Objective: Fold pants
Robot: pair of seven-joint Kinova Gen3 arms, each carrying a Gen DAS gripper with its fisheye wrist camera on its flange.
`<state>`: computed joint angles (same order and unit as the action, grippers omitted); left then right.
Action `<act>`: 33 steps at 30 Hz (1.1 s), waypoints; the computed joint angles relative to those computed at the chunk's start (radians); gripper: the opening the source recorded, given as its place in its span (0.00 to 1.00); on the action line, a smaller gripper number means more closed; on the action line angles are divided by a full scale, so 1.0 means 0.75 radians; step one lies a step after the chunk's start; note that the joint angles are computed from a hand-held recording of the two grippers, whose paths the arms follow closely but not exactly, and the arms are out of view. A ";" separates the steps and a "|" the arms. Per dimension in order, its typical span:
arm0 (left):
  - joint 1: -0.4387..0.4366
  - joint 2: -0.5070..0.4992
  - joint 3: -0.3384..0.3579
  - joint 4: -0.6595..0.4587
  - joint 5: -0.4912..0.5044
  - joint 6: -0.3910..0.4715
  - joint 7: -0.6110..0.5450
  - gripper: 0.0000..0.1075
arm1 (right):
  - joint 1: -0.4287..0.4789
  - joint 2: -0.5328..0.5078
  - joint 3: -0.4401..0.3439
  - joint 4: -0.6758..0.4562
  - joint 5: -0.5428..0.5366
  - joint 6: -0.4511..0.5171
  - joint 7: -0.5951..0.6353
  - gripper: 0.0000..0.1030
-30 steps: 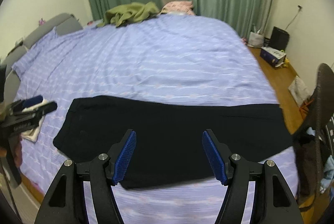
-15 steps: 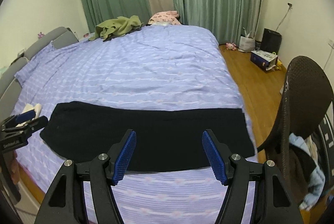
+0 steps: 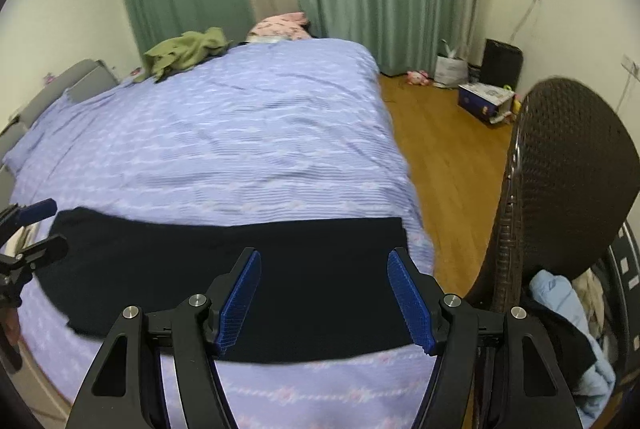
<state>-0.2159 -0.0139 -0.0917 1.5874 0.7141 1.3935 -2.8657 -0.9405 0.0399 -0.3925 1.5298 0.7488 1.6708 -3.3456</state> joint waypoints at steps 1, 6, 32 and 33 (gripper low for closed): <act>0.024 0.025 0.026 0.000 -0.011 -0.030 0.008 0.84 | 0.021 -0.014 0.016 0.050 -0.014 -0.044 -0.012 0.65; 0.132 0.217 0.150 -0.046 -0.068 -0.138 0.072 0.83 | 0.138 -0.055 0.053 0.264 -0.026 -0.244 -0.060 0.65; 0.376 0.734 0.377 -0.315 -0.411 -0.135 0.138 0.38 | 0.521 -0.032 0.233 0.825 0.070 -1.023 -0.231 0.58; 0.382 0.739 0.376 -0.317 -0.421 -0.134 0.148 0.38 | 0.539 -0.034 0.242 0.834 0.063 -1.062 -0.208 0.57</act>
<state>0.0704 0.5406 0.1900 1.3493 0.3987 1.2927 -2.7547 -0.5361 0.0143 -0.2111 2.1552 0.7962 0.8743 -3.5017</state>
